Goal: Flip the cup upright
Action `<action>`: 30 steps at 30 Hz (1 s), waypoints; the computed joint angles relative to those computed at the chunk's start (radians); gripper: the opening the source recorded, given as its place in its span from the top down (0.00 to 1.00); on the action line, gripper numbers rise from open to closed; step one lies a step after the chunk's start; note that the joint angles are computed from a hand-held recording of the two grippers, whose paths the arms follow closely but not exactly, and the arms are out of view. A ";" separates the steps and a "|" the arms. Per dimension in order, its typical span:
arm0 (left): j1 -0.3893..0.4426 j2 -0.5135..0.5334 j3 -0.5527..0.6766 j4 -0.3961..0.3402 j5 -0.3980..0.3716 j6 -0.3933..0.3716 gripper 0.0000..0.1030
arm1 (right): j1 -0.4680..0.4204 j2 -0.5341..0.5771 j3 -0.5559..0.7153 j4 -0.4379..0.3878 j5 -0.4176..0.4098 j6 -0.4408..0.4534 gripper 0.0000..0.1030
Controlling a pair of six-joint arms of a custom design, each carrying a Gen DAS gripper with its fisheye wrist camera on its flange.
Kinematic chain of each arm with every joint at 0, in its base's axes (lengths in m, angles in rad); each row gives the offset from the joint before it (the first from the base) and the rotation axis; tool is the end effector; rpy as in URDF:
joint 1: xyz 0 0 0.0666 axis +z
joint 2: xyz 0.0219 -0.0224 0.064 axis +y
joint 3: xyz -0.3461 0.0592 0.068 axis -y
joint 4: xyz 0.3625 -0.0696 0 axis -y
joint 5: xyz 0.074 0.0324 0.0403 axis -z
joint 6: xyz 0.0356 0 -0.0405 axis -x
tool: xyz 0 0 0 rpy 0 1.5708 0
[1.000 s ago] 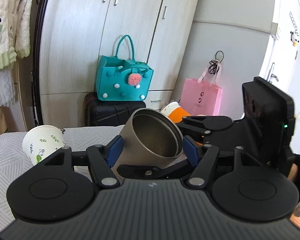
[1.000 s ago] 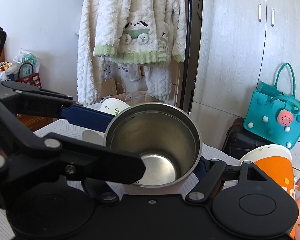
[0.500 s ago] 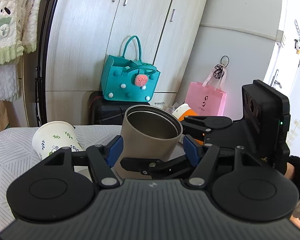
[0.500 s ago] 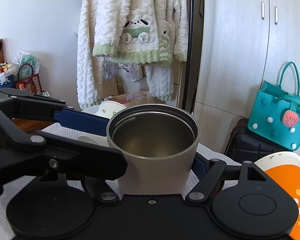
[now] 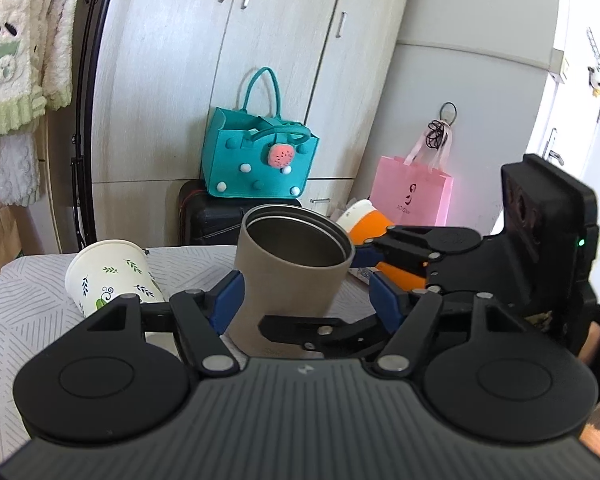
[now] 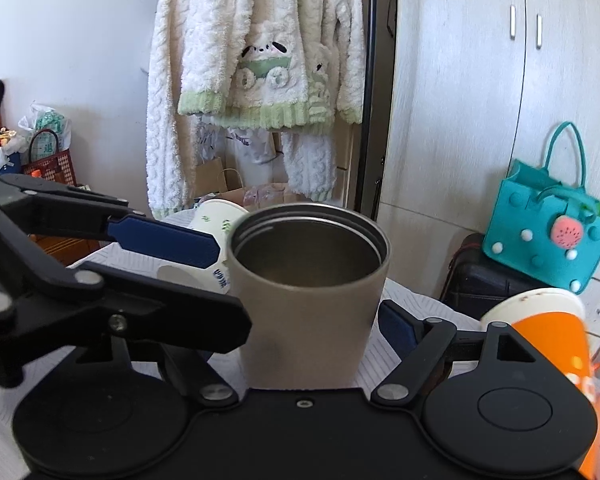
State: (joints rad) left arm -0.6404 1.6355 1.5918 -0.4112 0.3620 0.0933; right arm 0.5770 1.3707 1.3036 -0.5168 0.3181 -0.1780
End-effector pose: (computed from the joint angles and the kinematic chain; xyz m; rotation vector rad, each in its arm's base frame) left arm 0.4498 -0.3514 0.4084 0.7909 1.9392 -0.8212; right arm 0.4013 0.2474 0.3994 -0.2404 2.1100 0.1039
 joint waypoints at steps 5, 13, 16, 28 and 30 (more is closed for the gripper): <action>-0.022 -0.067 -0.068 0.035 -0.085 0.005 0.31 | 0.039 -0.060 -0.020 -0.055 0.045 -0.040 0.17; -0.062 -0.188 -0.118 -0.042 -0.146 -0.035 0.23 | 0.138 -0.187 -0.052 -0.139 0.116 -0.135 0.17; -0.071 -0.226 -0.116 -0.113 -0.145 0.009 0.22 | 0.185 -0.226 -0.065 -0.156 0.173 -0.158 0.17; -0.116 -0.383 -0.248 -0.167 -0.331 0.013 0.20 | 0.432 -0.291 -0.077 -0.271 0.546 -0.269 0.14; -0.117 -0.407 -0.280 -0.154 -0.340 0.016 0.20 | 0.470 -0.279 -0.066 -0.313 0.621 -0.321 0.14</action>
